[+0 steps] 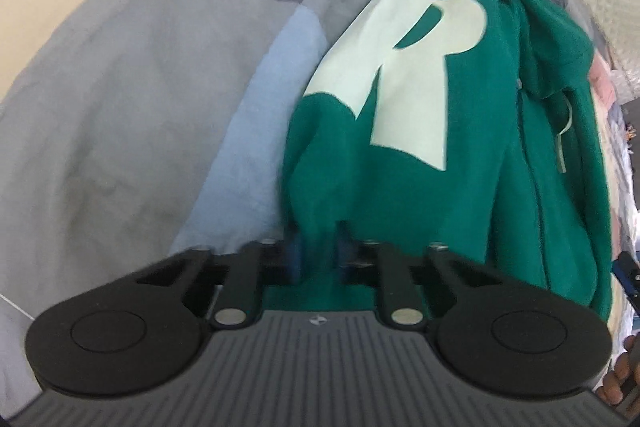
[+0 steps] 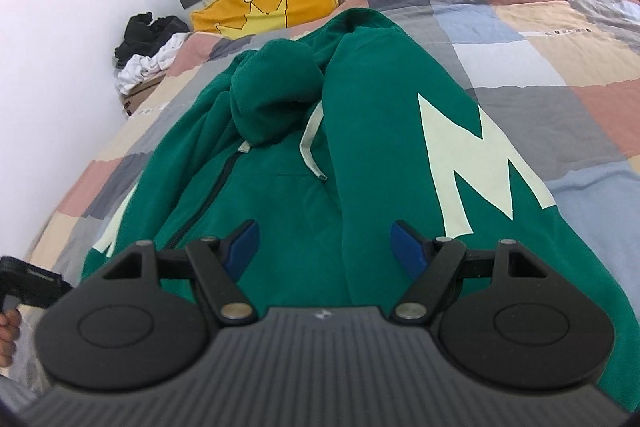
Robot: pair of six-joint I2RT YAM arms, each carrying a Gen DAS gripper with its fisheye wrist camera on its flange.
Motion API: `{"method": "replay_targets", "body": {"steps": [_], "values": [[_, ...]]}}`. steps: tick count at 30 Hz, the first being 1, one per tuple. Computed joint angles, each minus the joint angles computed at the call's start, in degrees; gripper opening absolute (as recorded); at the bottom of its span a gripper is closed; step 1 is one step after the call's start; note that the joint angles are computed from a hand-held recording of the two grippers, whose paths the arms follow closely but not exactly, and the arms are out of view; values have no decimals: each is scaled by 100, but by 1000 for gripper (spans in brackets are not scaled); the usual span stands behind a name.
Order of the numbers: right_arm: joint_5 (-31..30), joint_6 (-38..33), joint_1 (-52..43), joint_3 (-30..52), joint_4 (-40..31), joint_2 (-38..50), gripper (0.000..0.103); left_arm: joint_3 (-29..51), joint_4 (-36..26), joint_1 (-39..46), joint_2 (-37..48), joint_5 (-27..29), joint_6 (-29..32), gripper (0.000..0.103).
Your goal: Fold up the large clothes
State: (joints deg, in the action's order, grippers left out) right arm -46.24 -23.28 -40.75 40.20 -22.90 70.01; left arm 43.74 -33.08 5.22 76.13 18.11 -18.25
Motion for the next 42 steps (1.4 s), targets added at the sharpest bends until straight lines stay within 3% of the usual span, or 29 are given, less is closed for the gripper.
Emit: {"method": "replay_targets", "body": {"steps": [5,11,21,26,31,37,40,42], "values": [[222,48,132,-149,257,-162,75,231,-164,699,-395,548,89,6],[276,341,237,-130,483,-167,75,1793,-283,1724,52,528,19,6],[605,941,610,-274,1658,157,75,6089,-666,1697,2917,-1078,105,6],[893,1151,879,-137,1898,561,75,7686,-797,1442,4679,-2085,181,6],[1034,1488,1007,-34,2097,840,75,7976,-878,1523,5664,-2204,244,6],[873,1707,917,310,1974,1198,75,6789,-274,1452,5204,-2181,421,7],[927,1617,949,340,1927,1224,75,6652,-505,1408,4947,-2108,400,28],[947,1511,942,314,1910,1135,75,6599,-583,1387,4851,-2040,412,51]]}}
